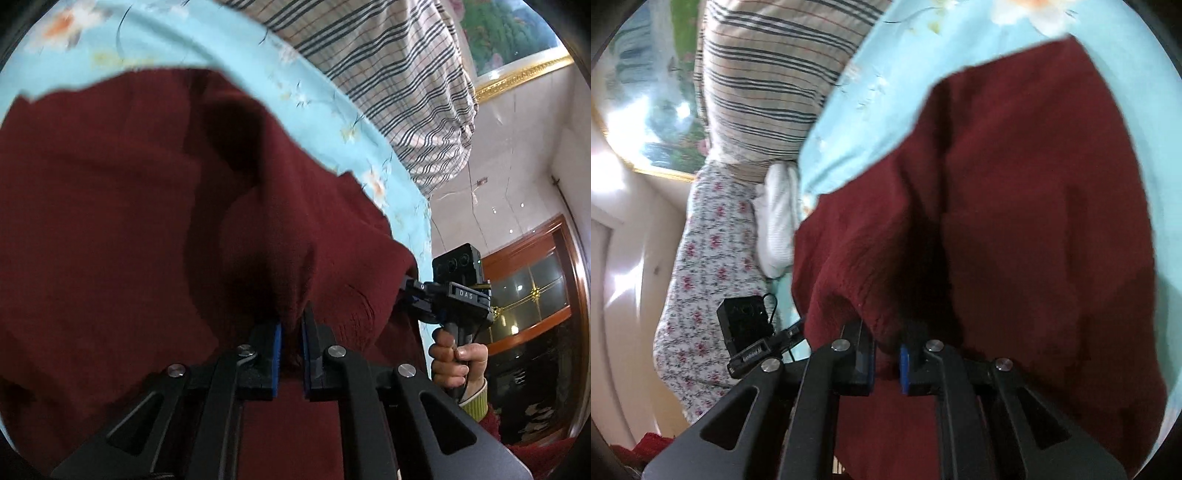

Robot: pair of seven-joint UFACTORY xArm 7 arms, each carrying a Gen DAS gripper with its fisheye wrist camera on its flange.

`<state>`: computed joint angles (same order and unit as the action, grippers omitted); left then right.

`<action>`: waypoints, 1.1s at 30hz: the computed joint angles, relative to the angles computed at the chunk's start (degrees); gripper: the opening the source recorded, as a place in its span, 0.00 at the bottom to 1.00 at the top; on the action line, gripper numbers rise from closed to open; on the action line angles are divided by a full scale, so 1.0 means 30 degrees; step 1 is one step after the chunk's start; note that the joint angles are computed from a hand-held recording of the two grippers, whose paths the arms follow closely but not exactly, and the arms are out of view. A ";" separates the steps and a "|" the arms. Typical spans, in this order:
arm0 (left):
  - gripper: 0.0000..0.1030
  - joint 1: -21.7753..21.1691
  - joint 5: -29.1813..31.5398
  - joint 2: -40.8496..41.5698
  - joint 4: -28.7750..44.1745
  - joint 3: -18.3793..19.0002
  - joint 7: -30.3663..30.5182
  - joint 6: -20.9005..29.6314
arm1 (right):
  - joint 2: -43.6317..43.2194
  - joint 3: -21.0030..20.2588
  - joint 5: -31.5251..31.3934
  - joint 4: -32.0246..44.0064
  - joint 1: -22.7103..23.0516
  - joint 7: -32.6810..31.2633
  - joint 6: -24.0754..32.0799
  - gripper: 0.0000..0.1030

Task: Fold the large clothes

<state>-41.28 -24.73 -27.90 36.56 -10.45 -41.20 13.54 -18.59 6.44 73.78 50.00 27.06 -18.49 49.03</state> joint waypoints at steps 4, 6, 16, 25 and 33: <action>0.13 0.0714 0.0623 -0.0271 -0.0172 -0.0669 -0.0902 -0.0062 | -0.0765 0.0263 -0.0491 -0.0617 0.0072 0.0490 -0.0846 0.26; 0.09 0.0663 0.0774 -0.0053 0.0209 -0.0574 -0.1037 0.0204 | -0.0790 0.0423 -0.1129 -0.0562 0.0213 0.0958 -0.1022 0.26; 0.14 0.1642 0.1866 -0.2065 -0.0597 -0.1301 -0.3206 0.3156 | -0.2465 0.0141 -0.2534 -0.1620 0.0338 0.2629 -0.1655 0.26; 0.46 0.3018 0.4248 -0.2252 0.0880 -0.2834 -0.4412 0.4280 | -0.4074 0.0025 -0.1444 -0.2077 0.1843 0.2122 -0.3168 0.56; 0.07 0.2412 0.4200 0.0198 0.1073 -0.1746 -0.3255 0.2245 | -0.0306 0.0733 -0.0474 -0.0189 0.2619 0.2320 -0.3509 0.08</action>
